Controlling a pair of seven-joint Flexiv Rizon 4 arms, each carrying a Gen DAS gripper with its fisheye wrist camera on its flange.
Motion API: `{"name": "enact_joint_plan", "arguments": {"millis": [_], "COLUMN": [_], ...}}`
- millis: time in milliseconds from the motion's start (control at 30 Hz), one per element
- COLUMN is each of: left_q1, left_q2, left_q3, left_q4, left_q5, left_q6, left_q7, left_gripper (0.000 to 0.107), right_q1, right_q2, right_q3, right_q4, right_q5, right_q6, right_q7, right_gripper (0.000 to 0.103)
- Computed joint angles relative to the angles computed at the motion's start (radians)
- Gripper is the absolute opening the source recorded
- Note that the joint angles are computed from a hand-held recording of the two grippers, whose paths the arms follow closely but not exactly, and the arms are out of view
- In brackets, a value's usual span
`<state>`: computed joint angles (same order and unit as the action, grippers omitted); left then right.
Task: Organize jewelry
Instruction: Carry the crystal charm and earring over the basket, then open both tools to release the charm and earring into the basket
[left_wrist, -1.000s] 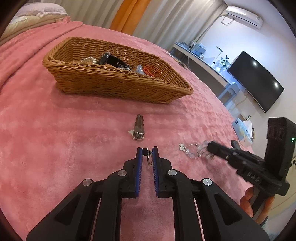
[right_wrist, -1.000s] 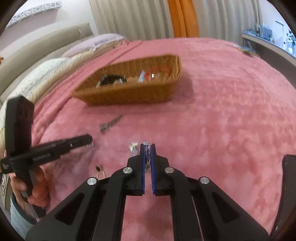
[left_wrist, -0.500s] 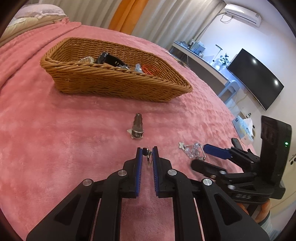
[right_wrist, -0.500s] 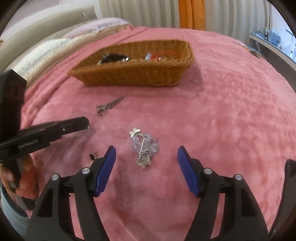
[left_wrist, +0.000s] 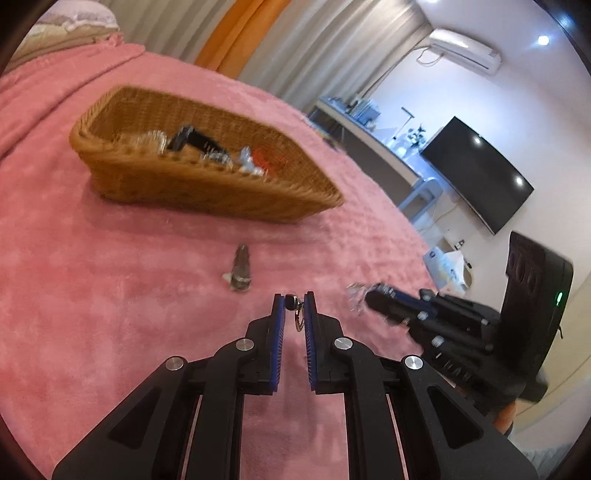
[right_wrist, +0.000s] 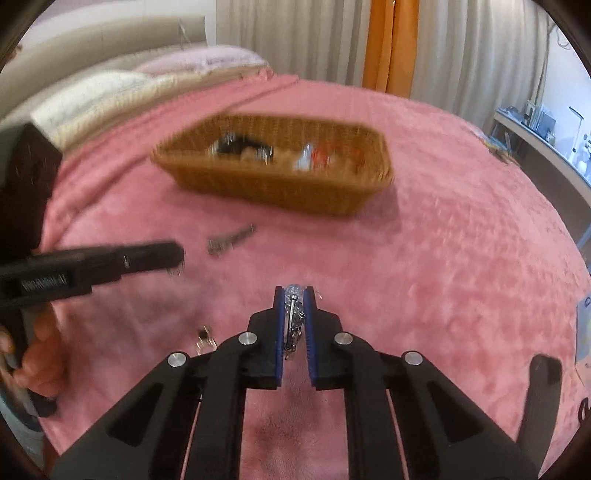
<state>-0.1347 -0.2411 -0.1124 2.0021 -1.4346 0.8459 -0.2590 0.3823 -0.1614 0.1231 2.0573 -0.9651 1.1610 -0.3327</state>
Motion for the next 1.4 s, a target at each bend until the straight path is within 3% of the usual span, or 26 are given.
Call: {"name": "enact_joint_plan", "arguments": {"millis": [167,400,600,633,733,933,1200,1300,1400], "left_q1": [-0.008,-0.031,-0.06,-0.069,-0.059,-0.029,0.008,0.048,0.095], "left_q2": [0.041,0.042,-0.05,-0.084,-0.158,-0.275,-0.335,-0.332,-0.319], "left_q3": [0.004,-0.002,-0.039,-0.047,-0.064,-0.056,-0.045,-0.08,-0.143], "left_q4": [-0.009,-0.116,-0.254,-0.285,-0.347,-0.433,-0.454,-0.449,-0.425], "left_q5": [-0.021,-0.006,0.023,0.046,0.136,0.34,0.542,0.573,0.579], "left_q6": [0.02,0.129,0.377,0.454,0.553,0.555,0.508,0.489,0.515], "left_q7": [0.008,0.008,0.014,0.01,-0.05,-0.243,-0.425,-0.452,-0.442], "left_gripper": [0.009,0.009,0.009,0.009,0.009,0.009,0.009,0.01,0.022], "right_q1": [-0.025,-0.028,-0.018,-0.016,-0.011,-0.019,-0.035,-0.016,-0.013], "right_q2": [0.019,-0.035,-0.135,-0.157,-0.22,-0.335,-0.407,-0.404,-0.398], "right_q3": [-0.015,-0.051,-0.094,-0.099,-0.111,-0.099,-0.048,-0.073,-0.075], "right_q4": [-0.035,-0.167,-0.3,-0.325,-0.387,-0.473,-0.532,-0.527,-0.522], "right_q5": [-0.024,-0.052,-0.02,0.002,0.082,0.299,0.534,0.562,0.584], "right_q6": [0.076,0.103,0.117,0.116,0.121,0.124,0.081,0.09,0.092], "right_q7": [0.012,-0.006,-0.038,-0.056,-0.109,-0.257,-0.425,-0.429,-0.442], "right_gripper": [0.008,0.008,0.008,0.008,0.008,0.008,0.008,0.009,0.01]}}
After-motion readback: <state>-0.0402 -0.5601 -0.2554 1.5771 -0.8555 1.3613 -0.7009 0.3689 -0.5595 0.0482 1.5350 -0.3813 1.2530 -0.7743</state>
